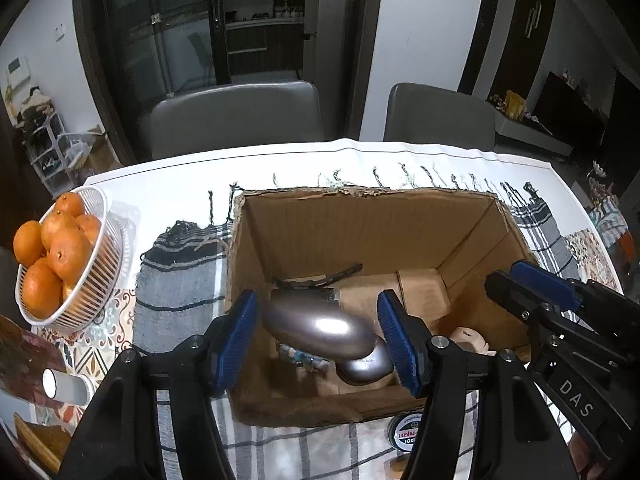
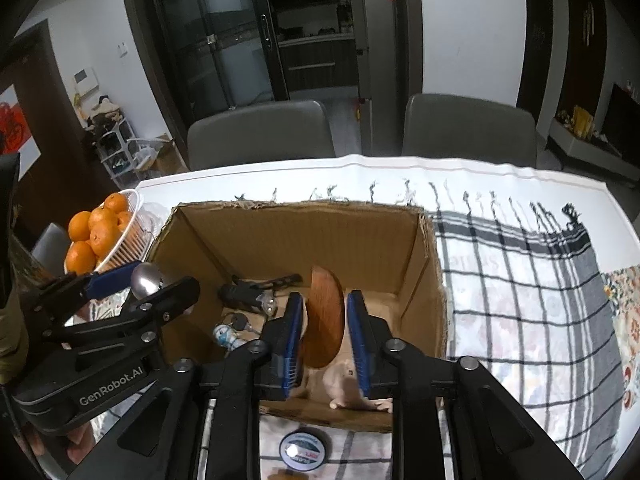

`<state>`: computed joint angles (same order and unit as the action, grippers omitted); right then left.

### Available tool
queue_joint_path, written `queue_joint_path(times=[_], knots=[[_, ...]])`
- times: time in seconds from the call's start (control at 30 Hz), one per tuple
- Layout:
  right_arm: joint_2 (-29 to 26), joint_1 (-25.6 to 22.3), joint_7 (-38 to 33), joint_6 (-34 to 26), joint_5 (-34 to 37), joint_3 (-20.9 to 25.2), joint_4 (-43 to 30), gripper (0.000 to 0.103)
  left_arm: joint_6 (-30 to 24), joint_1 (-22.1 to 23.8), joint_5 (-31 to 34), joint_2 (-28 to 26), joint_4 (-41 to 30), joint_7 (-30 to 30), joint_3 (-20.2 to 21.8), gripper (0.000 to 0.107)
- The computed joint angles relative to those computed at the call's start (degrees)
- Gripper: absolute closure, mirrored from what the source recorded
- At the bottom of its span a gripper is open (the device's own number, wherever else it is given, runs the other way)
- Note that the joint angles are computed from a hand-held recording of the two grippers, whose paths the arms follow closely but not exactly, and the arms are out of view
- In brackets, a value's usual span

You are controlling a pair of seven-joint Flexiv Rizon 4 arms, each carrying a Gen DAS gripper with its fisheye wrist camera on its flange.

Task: Organize rigid objects
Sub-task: 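Open the left tool releasing the egg while the right tool releases the comb in the box, then withdraw both open tools from the box toward the jar and tin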

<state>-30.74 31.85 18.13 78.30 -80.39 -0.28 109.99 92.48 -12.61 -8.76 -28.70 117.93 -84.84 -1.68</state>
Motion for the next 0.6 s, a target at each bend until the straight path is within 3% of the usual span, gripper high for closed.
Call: queue_joint_path(times=[0.1, 0.4, 0.5, 0.6], knots=[[0.36, 0.42, 0.94, -1.88, -0.01, 0.09, 0.30, 0.062, 1.24, -1.05, 0.63, 0.63, 0.68, -0.40, 1.30, 0.038], [5.39, 0.20, 8.32, -8.00, -3.24, 2.67, 4.24, 0.050, 4.25, -1.72, 1.69, 6.01, 6.81, -0.69, 1.96, 0.035], [7.26, -0.03, 9.92, -9.95, -4.61, 4.12, 6.02, 0.049, 6.21, -0.40, 2.01, 8.16, 10.33, -0.50, 0.33, 0.035], [9.14, -0.11, 11.00, -12.16, -5.49, 5.90, 8.13, 0.047, 7.52, -2.46, 2.25, 9.52, 12.87, -0.78, 2.18, 0.035]])
